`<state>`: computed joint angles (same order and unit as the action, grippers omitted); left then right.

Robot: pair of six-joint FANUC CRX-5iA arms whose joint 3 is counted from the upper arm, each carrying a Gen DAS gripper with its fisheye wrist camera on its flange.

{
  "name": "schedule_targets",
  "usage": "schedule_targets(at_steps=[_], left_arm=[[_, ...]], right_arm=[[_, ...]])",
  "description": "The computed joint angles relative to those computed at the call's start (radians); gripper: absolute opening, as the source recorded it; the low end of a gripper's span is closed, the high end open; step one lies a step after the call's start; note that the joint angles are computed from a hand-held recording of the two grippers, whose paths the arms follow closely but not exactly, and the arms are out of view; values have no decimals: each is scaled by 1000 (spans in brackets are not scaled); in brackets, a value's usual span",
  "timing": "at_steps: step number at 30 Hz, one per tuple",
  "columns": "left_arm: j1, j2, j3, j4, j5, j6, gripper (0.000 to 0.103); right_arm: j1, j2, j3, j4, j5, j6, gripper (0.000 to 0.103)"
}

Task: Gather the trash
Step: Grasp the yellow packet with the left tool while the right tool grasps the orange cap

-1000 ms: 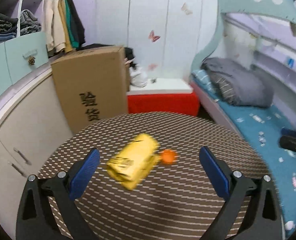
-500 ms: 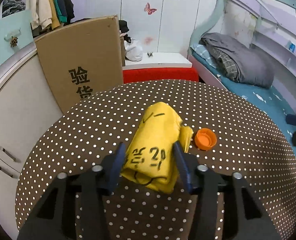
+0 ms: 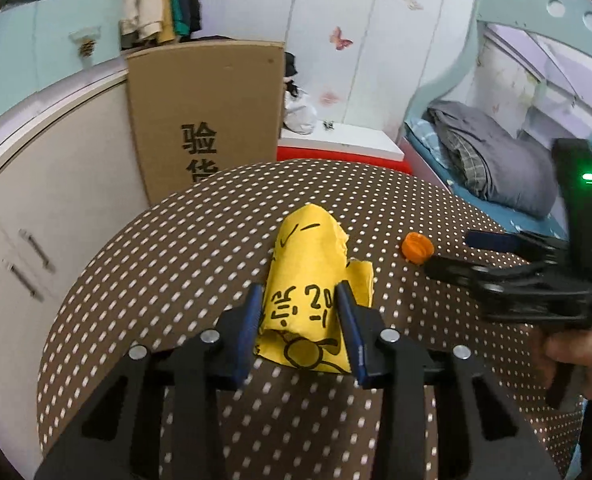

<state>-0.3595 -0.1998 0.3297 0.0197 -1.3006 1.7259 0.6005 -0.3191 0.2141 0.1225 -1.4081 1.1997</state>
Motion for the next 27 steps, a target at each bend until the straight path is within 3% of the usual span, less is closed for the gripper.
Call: schedule_targets(at_steps=[1,2,3,4,5,11,16,24,27], left_arm=[[3,-14,-9,-2,-3,11,37],[3,-24,-15,-5,-6,17,37],[1,-34,-19,-12,-10,29,37],[-1,-44,-24,-18,-15,38,37],[-3,-48,-24,-21,-18,44,37],[-11,-74,-33,-23,-25,67,37],[-59,-76,-10,-42,-23,103,36],[-250,-1,167,-151,-34,188,36],[-335,48,264,-203,-46,212,36]], right_arm=[[13,8,-6,17,5,6,83],[31,19,-15,42,9,8,69],[44,27,-21,61,8,6,64],[67,28,-34,103,11,-4,40],[71,30,-27,96,13,9,30],[77,-36,-15,18,5,5,29],[97,-114,-8,37,-12,-18,29],[63,-226,62,76,-36,-28,29],[-55,-241,126,7,-45,31,30]])
